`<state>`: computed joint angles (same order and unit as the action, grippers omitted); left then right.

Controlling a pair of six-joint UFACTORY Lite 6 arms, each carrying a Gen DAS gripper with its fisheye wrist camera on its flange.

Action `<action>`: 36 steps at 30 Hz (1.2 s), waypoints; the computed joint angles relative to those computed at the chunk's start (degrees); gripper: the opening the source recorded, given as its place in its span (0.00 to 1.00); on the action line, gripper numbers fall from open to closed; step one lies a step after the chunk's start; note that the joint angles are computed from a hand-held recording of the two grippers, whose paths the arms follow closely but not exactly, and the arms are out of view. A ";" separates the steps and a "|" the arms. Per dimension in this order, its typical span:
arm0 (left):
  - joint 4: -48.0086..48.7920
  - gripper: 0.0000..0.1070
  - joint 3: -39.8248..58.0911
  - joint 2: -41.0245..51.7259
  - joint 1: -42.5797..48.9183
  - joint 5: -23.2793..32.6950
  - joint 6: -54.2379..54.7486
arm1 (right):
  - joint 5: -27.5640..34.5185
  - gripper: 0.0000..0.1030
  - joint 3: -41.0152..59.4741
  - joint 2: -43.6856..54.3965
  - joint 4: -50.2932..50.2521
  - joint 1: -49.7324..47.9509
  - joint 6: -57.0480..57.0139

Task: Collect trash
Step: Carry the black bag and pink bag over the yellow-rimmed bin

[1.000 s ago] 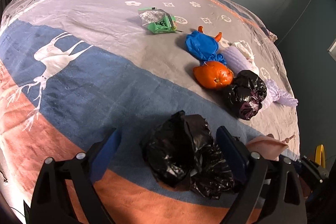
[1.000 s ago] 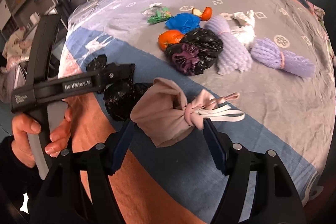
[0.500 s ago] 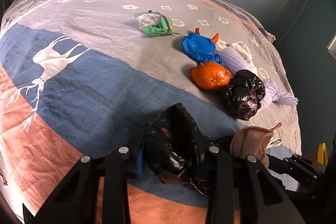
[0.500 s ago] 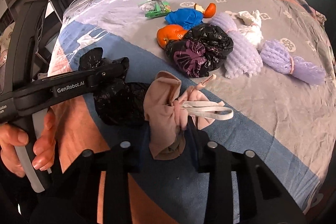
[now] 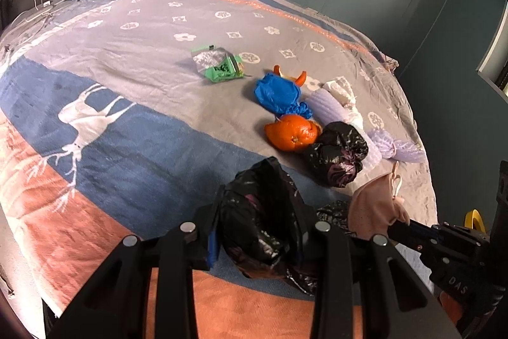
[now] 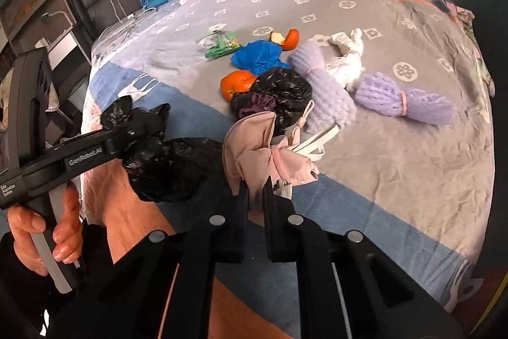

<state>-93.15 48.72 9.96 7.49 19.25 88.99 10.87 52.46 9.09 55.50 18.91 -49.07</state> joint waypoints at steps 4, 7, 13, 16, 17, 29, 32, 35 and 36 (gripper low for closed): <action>2.74 0.30 -1.02 -2.63 0.78 0.43 -2.93 | 2.24 0.08 -1.08 -3.10 -0.15 -1.75 0.04; 5.66 0.30 -1.74 -5.10 1.34 1.01 -5.78 | 3.29 0.08 -2.09 -5.92 -0.70 -2.59 0.22; 9.93 0.30 -3.66 -10.39 1.67 1.83 -10.06 | 6.85 0.08 -4.03 -12.68 -4.81 -4.96 3.57; 12.21 0.30 -4.64 -13.30 0.94 1.71 -12.68 | 8.06 0.08 -5.50 -17.24 -8.25 -5.83 6.53; 12.95 0.30 -4.92 -14.18 0.67 1.69 -13.53 | 8.71 0.08 -5.79 -18.59 -8.89 -6.32 6.93; 26.95 0.30 -6.61 -25.90 -8.10 -0.32 -30.60 | 19.39 0.08 -8.80 -36.25 -13.79 -16.61 8.42; 31.73 0.30 -6.44 -28.55 -11.05 -0.51 -36.68 | 23.39 0.08 -8.79 -39.70 -12.21 -21.25 5.68; 36.47 0.30 -6.21 -30.52 -14.35 -1.14 -42.74 | 27.54 0.08 -8.53 -42.88 -11.00 -26.32 3.62; 38.25 0.30 -6.07 -30.99 -15.48 -1.41 -44.83 | 29.01 0.08 -8.13 -43.66 -10.98 -28.24 3.29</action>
<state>-54.89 42.66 -21.03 -7.99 17.83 44.16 39.88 44.33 -34.57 44.53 -9.33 -45.78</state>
